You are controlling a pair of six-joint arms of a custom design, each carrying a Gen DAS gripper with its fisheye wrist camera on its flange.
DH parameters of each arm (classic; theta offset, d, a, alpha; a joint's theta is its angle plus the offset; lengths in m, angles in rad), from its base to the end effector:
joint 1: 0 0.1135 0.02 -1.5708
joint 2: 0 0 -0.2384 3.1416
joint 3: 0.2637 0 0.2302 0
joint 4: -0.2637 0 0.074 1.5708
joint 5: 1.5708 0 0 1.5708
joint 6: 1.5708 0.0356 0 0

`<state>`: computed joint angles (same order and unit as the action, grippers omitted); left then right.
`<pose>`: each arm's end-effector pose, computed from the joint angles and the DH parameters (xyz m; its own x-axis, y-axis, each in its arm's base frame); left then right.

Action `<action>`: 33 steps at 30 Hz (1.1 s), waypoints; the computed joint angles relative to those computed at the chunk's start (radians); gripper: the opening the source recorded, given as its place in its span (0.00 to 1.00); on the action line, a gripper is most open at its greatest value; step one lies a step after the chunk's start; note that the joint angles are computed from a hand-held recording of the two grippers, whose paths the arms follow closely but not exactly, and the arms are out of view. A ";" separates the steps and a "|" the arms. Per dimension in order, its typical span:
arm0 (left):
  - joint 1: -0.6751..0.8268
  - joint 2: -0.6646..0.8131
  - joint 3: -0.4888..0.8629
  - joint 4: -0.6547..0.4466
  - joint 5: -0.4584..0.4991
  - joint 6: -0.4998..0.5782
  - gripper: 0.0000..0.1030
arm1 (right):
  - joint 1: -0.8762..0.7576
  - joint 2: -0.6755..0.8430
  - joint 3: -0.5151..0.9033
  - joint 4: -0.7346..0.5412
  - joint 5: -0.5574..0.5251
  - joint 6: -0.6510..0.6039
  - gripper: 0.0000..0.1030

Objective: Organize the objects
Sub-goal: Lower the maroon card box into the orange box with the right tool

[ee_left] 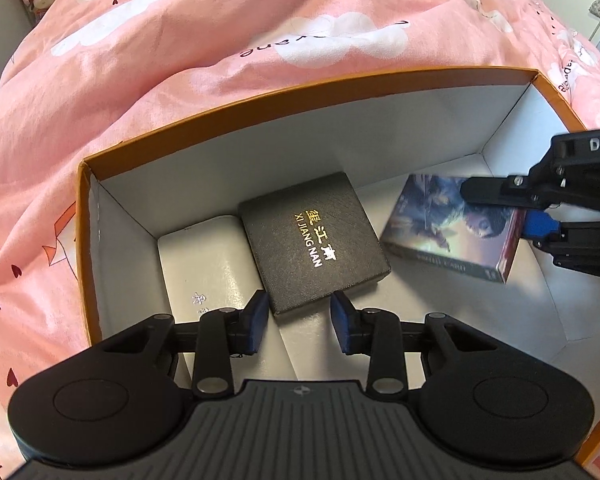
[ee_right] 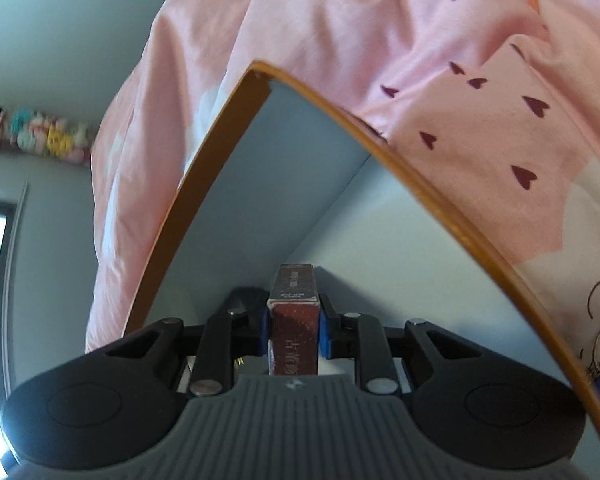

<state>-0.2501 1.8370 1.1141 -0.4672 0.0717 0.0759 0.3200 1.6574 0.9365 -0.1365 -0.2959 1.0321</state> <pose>0.3189 -0.0841 0.1398 -0.8763 0.3019 -0.3755 0.3401 0.9396 -0.0381 0.2985 0.1098 0.1677 -0.7820 0.6059 -0.1465 0.3688 0.6392 0.6748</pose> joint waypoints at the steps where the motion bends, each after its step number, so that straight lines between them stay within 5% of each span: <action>1: 0.001 0.011 0.008 0.002 0.000 0.001 0.39 | -0.001 -0.010 -0.023 0.036 0.002 0.027 0.24; 4: 0.003 0.016 0.013 0.002 0.002 0.002 0.39 | -0.002 -0.031 -0.088 0.155 0.024 0.135 0.24; 9: 0.005 0.014 0.019 -0.011 0.006 0.005 0.39 | 0.024 0.034 -0.031 0.120 0.013 0.147 0.24; 22: 0.015 0.004 0.014 -0.015 0.011 0.017 0.39 | 0.100 0.204 0.354 -0.394 0.023 -0.239 0.45; 33: 0.028 -0.001 0.016 -0.026 0.020 0.031 0.38 | 0.126 0.202 0.397 -0.484 0.103 -0.362 0.46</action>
<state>-0.2222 1.8365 1.1303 -0.4930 0.0920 0.1071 0.4459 1.8591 1.3338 -0.6203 -0.1933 0.6705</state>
